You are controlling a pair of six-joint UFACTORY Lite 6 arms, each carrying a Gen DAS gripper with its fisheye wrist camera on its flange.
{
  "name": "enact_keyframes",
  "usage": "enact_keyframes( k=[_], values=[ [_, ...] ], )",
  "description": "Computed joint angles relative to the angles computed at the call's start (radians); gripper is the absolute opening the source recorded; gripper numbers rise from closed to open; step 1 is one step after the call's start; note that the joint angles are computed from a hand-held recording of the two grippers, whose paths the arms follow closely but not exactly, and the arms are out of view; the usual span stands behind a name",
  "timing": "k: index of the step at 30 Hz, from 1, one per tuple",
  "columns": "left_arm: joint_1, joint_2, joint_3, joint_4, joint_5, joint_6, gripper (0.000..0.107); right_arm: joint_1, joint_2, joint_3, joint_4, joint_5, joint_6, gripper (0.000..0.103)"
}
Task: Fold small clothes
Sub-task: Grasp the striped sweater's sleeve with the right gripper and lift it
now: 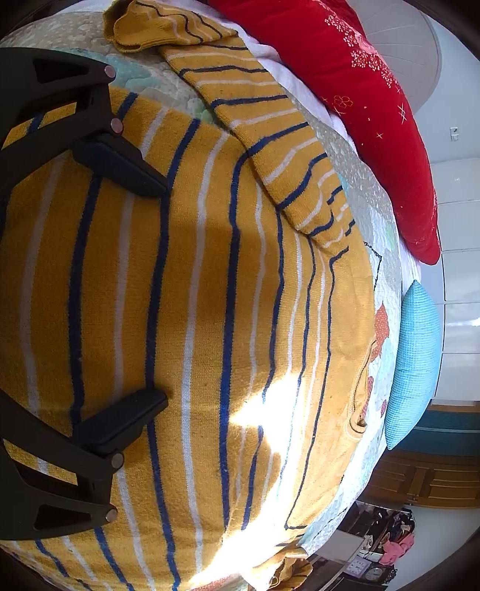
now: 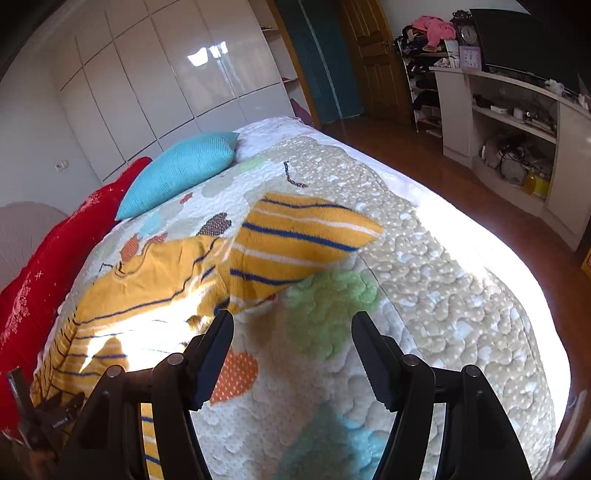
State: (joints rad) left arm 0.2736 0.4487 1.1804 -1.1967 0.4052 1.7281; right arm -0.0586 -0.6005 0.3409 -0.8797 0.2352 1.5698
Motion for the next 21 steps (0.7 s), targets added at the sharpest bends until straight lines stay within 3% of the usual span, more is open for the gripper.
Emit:
enact_keyframes(
  k=[2, 7, 10, 11, 12, 13, 14, 17, 20, 21],
  values=[
    [-0.003, -0.002, -0.006, -0.018, -0.006, 0.014, 0.103, 0.048, 0.108, 0.099, -0.182, 0.05, 0.122, 0.072],
    [-0.009, -0.005, -0.015, -0.04, -0.012, 0.03, 0.103, 0.193, 0.499, 0.427, -0.345, 0.149, 0.035, 0.074],
    [-0.011, -0.004, -0.016, -0.05, -0.012, 0.035, 0.103, 0.16, 0.76, 0.603, -0.274, 0.157, -0.094, 0.07],
    [-0.012, -0.002, -0.014, -0.048, -0.011, 0.032, 0.103, 0.14, 0.837, 0.655, -0.226, 0.171, -0.152, 0.057],
    [-0.012, -0.006, -0.02, -0.058, -0.011, 0.041, 0.103, 0.108, 0.889, 0.683, -0.174, 0.152, -0.215, 0.029],
    [-0.012, -0.005, -0.019, -0.059, -0.011, 0.042, 0.103, 0.065, 0.898, 0.677, -0.097, 0.09, -0.284, 0.022],
    [-0.012, -0.005, -0.019, -0.06, -0.01, 0.043, 0.103, 0.023, 0.865, 0.642, -0.054, 0.029, -0.312, 0.017],
    [-0.015, -0.008, -0.022, -0.064, -0.012, 0.042, 0.103, -0.091, 0.588, 0.445, 0.183, -0.109, -0.48, 0.016],
    [-0.015, -0.009, -0.022, -0.065, -0.011, 0.041, 0.103, -0.191, 0.274, 0.269, 0.497, -0.085, -0.686, 0.015],
    [-0.015, -0.012, -0.025, -0.07, -0.011, 0.045, 0.103, -0.227, 0.17, 0.223, 0.602, -0.047, -0.773, 0.004]
  ],
)
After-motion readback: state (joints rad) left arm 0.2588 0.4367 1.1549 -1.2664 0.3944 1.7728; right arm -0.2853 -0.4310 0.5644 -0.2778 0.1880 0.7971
